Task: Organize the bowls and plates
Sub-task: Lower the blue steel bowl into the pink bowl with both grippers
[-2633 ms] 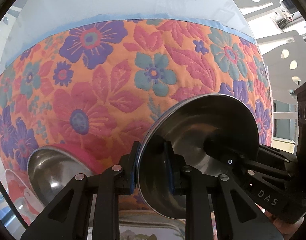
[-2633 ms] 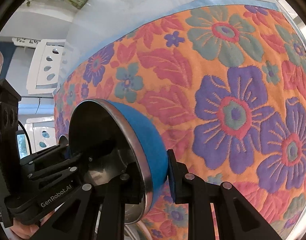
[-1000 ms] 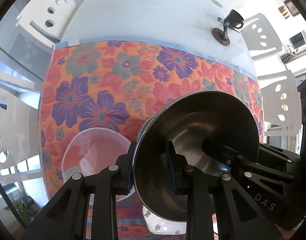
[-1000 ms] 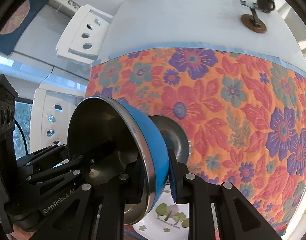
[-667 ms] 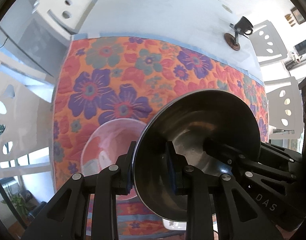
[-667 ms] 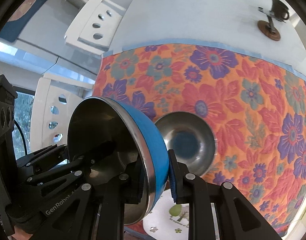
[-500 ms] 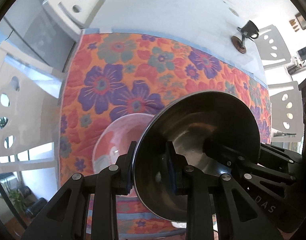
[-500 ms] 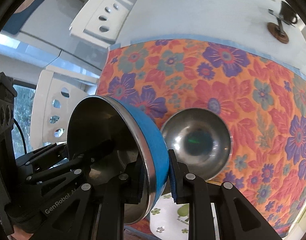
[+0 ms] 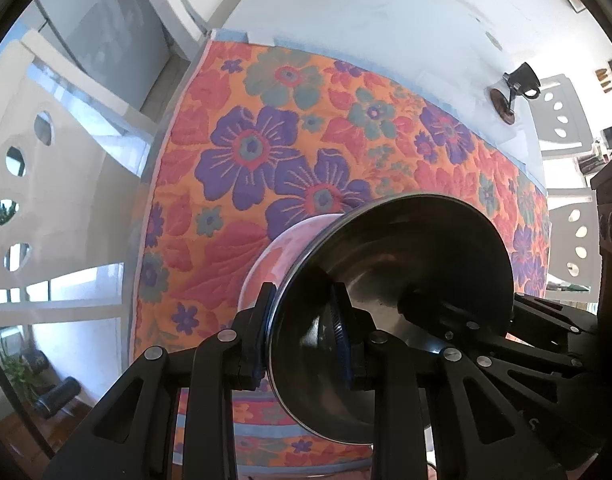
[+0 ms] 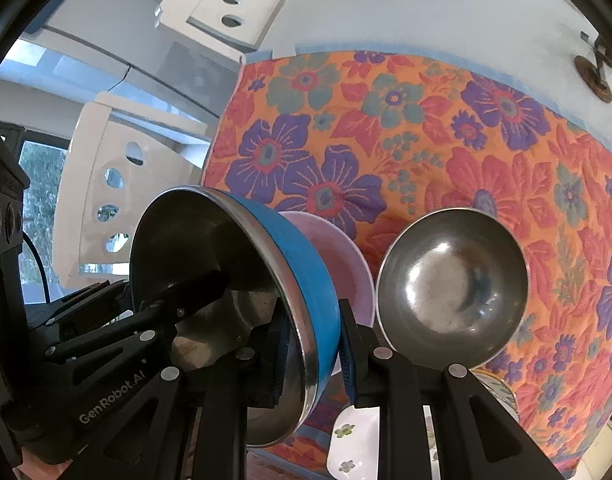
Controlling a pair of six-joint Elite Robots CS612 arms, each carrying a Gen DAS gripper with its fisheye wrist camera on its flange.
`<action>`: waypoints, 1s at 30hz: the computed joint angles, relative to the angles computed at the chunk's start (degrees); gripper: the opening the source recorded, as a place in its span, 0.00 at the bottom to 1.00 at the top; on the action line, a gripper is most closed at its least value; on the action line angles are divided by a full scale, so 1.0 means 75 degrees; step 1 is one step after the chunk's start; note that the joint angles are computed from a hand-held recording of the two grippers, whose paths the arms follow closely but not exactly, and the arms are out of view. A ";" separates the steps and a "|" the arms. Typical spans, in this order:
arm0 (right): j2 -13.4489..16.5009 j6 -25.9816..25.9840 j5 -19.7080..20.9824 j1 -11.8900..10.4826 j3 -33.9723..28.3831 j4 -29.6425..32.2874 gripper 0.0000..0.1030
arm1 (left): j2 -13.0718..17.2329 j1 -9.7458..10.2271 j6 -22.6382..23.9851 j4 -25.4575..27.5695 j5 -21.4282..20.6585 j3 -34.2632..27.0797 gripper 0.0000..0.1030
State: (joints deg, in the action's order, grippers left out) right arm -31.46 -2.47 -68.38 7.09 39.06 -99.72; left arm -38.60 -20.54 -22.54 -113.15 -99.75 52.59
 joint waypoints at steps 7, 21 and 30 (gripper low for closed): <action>0.0252 0.0042 -0.0113 0.0081 -0.0284 0.0407 0.21 | 0.0066 0.0065 -0.0020 0.0063 -0.0206 0.0127 0.22; 0.0591 0.0191 -0.0119 0.0139 -0.0661 0.0782 0.23 | 0.0124 0.0158 0.0060 -0.0036 -0.0562 0.0250 0.22; 0.0768 0.0237 -0.0177 0.0123 -0.0970 0.1131 0.23 | 0.0141 0.0192 0.0053 -0.0118 -0.0758 0.0271 0.22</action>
